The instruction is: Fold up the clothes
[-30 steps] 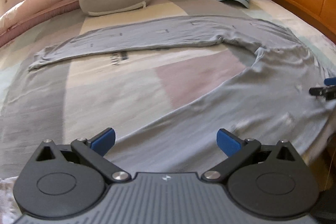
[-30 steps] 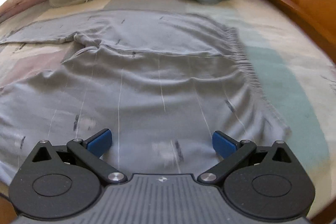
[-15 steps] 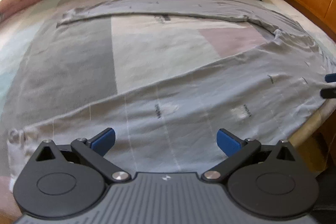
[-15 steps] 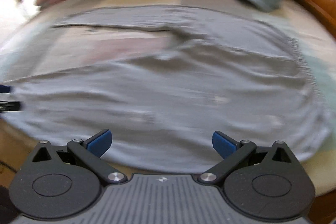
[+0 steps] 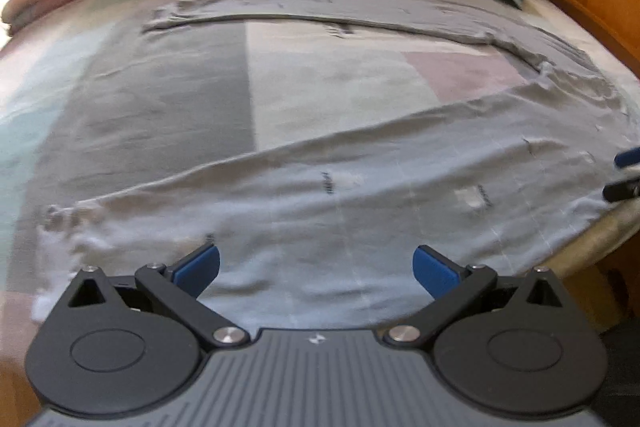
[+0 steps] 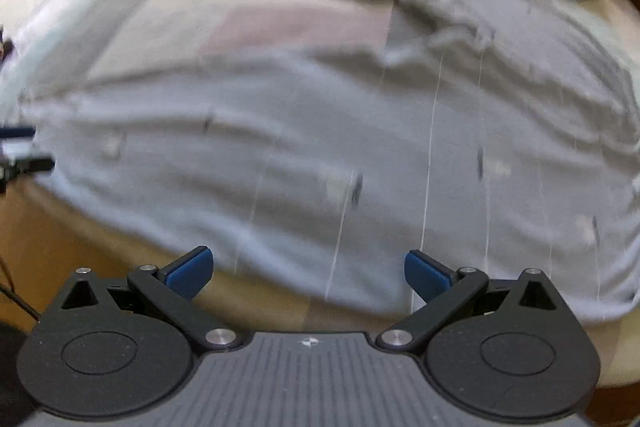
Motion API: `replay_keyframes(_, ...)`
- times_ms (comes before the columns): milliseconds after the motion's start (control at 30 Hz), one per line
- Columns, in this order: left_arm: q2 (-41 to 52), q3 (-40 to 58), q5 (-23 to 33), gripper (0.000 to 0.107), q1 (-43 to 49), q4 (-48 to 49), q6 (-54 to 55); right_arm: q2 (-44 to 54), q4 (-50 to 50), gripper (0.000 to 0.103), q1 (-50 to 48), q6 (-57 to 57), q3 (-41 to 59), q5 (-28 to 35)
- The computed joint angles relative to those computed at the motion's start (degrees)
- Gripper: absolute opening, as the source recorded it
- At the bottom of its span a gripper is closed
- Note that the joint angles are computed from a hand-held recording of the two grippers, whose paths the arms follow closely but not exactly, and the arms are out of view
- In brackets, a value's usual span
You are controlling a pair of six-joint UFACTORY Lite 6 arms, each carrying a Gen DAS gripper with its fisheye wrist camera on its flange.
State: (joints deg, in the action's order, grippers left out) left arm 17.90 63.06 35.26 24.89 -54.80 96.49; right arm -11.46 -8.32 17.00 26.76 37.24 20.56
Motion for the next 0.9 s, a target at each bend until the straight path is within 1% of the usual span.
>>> replay_keyframes(67, 1.2, 0.9, 0.3, 0.102, 0.8, 1.5, -2.9, 2.3, -3.1, 0.103, -0.4, 0.9, 2.6, -1.0)
replay_keyframes(100, 2.2, 1.7, 0.2, 0.102, 0.9, 4.1, -6.6, 3.5, -5.4, 0.103, -0.5, 2.1, 3.7, -1.5)
replay_keyframes(133, 2.6, 1.4, -0.5, 0.102, 1.2, 5.0, -7.9, 4.6, -6.7, 0.103, -0.9, 2.7, 4.4, -2.2)
replay_keyframes(200, 0.6, -1.2, -2.3, 0.102, 1.5, 4.4, -6.2, 6.1, -8.9, 0.103, -1.9, 3.8, 5.0, -3.3)
replay_keyframes(267, -1.0, -1.9, -3.4, 0.102, 0.4, 7.3, -8.8, 7.0, -11.8, 0.103, -2.7, 6.7, 4.7, -3.1)
replay_keyframes(333, -1.1, -1.3, -2.9, 0.102, -0.2, 6.2, -7.7, 9.7, -16.2, 0.103, -3.0, 11.6, 4.8, -1.7)
replay_keyframes(400, 0.1, 0.3, -3.0, 0.102, -1.2, 4.1, -6.5, 9.7, -18.2, 0.103, -3.4, 13.1, 3.2, -3.4)
replay_keyframes(467, 2.4, 2.4, -4.2, 0.102, -2.7, 4.0, -7.9, 9.1, -19.2, 0.103, -3.3, 13.7, 2.4, -4.1)
replay_keyframes(567, 4.5, 2.8, -6.2, 0.102, -3.1, 5.0, -10.5, 9.1, -17.7, 0.103, -3.8, 11.6, 2.5, -4.0)
replay_keyframes(633, 3.2, 1.9, -5.2, 0.102, -2.4, 6.7, -11.7, 9.0, -15.5, 0.103, -4.3, 8.8, 2.7, -4.0)
replay_keyframes(700, 3.4, 3.3, -2.6, 0.102, -1.0, 9.1, -12.6, 9.5, -13.3, 0.103, -5.1, 5.6, 3.0, -4.4)
replay_keyframes(733, 3.9, 4.3, -2.2, 0.102, -0.1, 8.3, -11.4, 9.5, -12.7, 0.103, -5.2, 4.6, 3.1, -4.4)
replay_keyframes(767, 4.9, 5.9, -2.6, 0.102, 0.5, 7.7, -10.8, 9.4, -12.2, 0.103, -5.2, 4.0, 3.2, -4.3)
replay_keyframes(900, 12.3, 15.7, -6.3, 0.102, 1.1, 8.9, -15.5, 9.9, -11.5, 0.103, -5.3, 3.0, 3.8, -4.2)
